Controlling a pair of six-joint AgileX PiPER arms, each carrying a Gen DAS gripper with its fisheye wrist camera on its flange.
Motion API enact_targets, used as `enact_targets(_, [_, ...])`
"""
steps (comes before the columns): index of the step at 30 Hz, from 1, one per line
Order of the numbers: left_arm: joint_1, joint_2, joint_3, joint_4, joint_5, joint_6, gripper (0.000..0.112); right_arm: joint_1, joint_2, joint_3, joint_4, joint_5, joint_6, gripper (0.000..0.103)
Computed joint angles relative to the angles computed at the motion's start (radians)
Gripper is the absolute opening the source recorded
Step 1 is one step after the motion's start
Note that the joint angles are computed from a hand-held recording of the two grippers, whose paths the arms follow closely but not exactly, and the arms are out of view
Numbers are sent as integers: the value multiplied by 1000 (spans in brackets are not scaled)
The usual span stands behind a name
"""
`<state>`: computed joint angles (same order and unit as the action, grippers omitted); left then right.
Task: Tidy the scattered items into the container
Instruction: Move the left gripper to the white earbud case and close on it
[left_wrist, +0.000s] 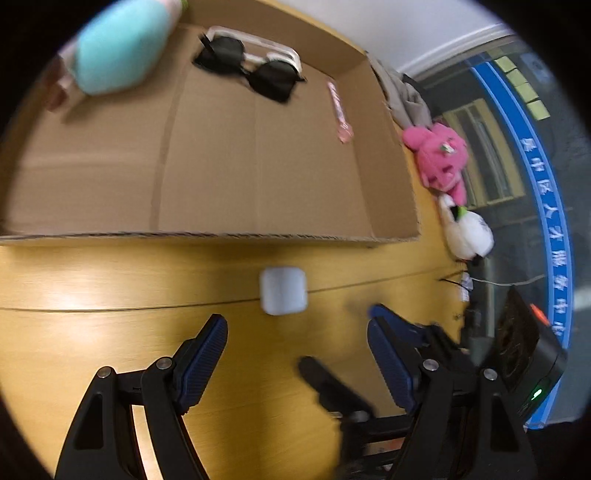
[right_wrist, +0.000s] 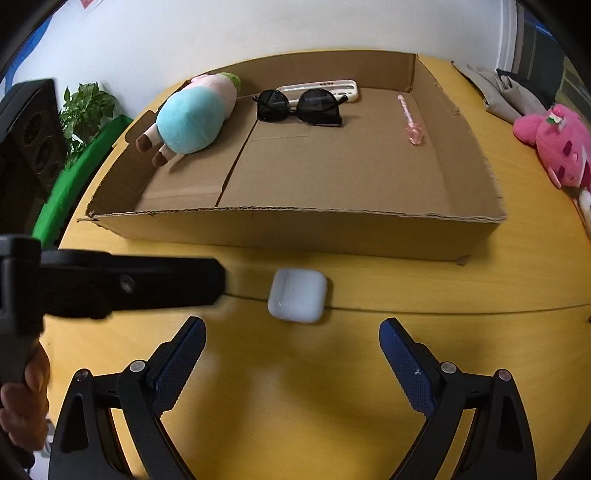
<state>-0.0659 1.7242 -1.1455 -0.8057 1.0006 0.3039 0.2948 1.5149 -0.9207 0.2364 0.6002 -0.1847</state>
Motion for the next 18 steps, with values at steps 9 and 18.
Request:
enact_targets(9, [-11, 147, -13, -136, -18, 128, 77, 25, 91, 31, 26, -148, -26, 90])
enact_targets(18, [-23, 242, -65, -201, -13, 184, 64, -24, 172, 21, 163, -200, -200, 73])
